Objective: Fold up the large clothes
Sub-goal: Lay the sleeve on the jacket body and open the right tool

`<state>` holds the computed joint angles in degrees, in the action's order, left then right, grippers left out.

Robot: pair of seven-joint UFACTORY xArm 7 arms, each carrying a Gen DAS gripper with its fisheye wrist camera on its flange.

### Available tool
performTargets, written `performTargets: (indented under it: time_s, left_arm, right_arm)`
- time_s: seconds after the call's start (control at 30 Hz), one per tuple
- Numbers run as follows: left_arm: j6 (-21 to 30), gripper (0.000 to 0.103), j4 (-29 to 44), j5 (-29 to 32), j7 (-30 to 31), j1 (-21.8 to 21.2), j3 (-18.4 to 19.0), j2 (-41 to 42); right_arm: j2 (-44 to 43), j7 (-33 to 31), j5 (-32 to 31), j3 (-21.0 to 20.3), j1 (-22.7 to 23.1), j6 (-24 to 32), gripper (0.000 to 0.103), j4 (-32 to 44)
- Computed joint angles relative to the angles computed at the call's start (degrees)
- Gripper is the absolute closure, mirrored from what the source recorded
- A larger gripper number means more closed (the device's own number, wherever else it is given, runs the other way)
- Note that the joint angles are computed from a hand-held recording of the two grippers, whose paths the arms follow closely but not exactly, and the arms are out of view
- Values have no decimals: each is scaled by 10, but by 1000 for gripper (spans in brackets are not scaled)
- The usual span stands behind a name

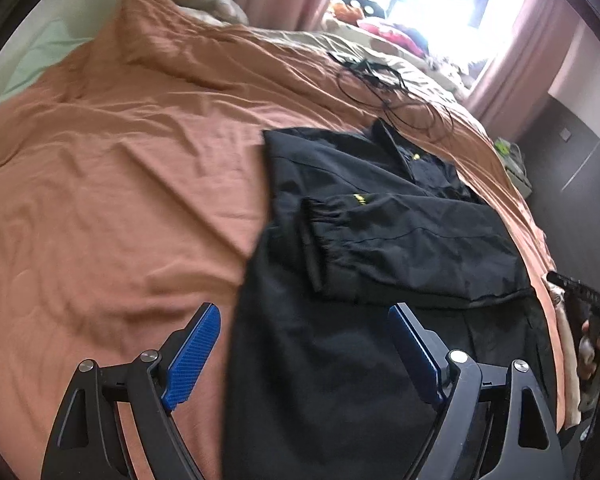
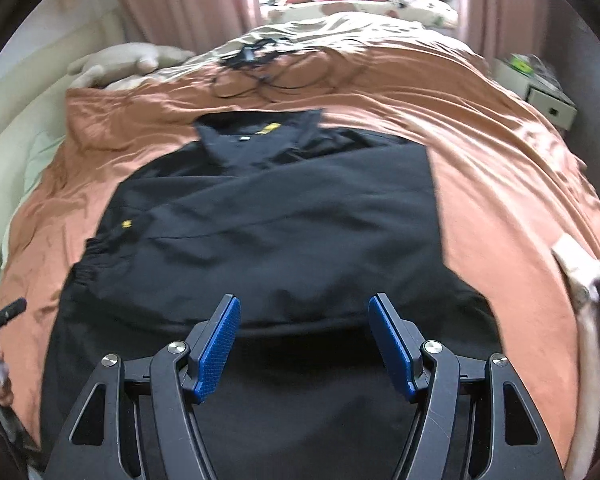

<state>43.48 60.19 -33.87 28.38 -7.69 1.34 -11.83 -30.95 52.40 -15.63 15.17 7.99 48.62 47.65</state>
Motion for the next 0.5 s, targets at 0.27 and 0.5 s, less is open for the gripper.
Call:
performTargets:
  time_s: [0.27,0.5]
  left_arm:
    - [0,16,67,60,-74,-6,-39,102]
    - [40,67,108,57,-110,-1,-57,154]
  right_arm:
    - [-84,-10,17,-28,-18,3,37,-93]
    - [-127,-22,33,-34,-34,2,37,-136]
